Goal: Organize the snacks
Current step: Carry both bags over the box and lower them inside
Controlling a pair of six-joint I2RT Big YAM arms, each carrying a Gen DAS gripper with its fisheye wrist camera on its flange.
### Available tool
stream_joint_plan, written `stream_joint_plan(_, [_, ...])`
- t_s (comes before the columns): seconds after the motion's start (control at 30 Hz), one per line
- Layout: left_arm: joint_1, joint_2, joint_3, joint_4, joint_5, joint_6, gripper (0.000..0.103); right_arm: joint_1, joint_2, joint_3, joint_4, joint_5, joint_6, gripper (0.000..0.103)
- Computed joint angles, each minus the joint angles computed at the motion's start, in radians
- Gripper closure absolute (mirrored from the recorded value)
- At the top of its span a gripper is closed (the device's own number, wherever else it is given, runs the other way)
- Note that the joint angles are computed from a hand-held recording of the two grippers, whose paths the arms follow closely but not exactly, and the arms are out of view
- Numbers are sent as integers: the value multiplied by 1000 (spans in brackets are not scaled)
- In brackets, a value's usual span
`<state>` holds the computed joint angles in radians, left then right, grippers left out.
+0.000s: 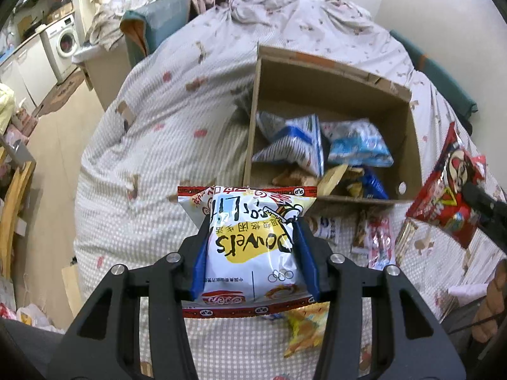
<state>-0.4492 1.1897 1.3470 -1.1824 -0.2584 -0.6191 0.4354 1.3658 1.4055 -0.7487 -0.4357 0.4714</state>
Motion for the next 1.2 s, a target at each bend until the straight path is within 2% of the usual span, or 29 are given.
stream_joint_plan(0.13, [11,53,68,-4,-10,62,59,-14,39,67,-5,56,-30,68])
stream_joint_plan(0.27, [20,101,133,6,-46,123,59,-21,107,160,-59,153,-66,68])
stream_joint_plan(0.37, [26,139,172,38,-64,176,59,-25,156,215,-102,191,-77,68])
stream_joint_plan(0.47, [37,174,196,68,-55,211,59,-34,211,259,-132,148,-82,68])
stream_joint_plan(0.57, [47,208,202,97,-52,235,59,-30,263,308,-167,149,-100,68])
stream_joint_plan(0.67, [57,245,205,126,-41,244,59,-31,332,375,-200,82,-87,68])
stream_joint_plan(0.8, [65,285,226,144,-19,252,59,-15,399,446,-224,83,-108,68])
stream_joint_plan(1.03, [76,373,300,173,-11,298,58,-12,513,560,-270,12,-89,67])
stream_joint_plan(1.13, [85,416,331,162,3,299,58,-10,560,619,-322,23,-84,65])
stream_joint_plan(1.2, [88,430,334,184,0,307,58,-10,575,630,-329,36,-79,64])
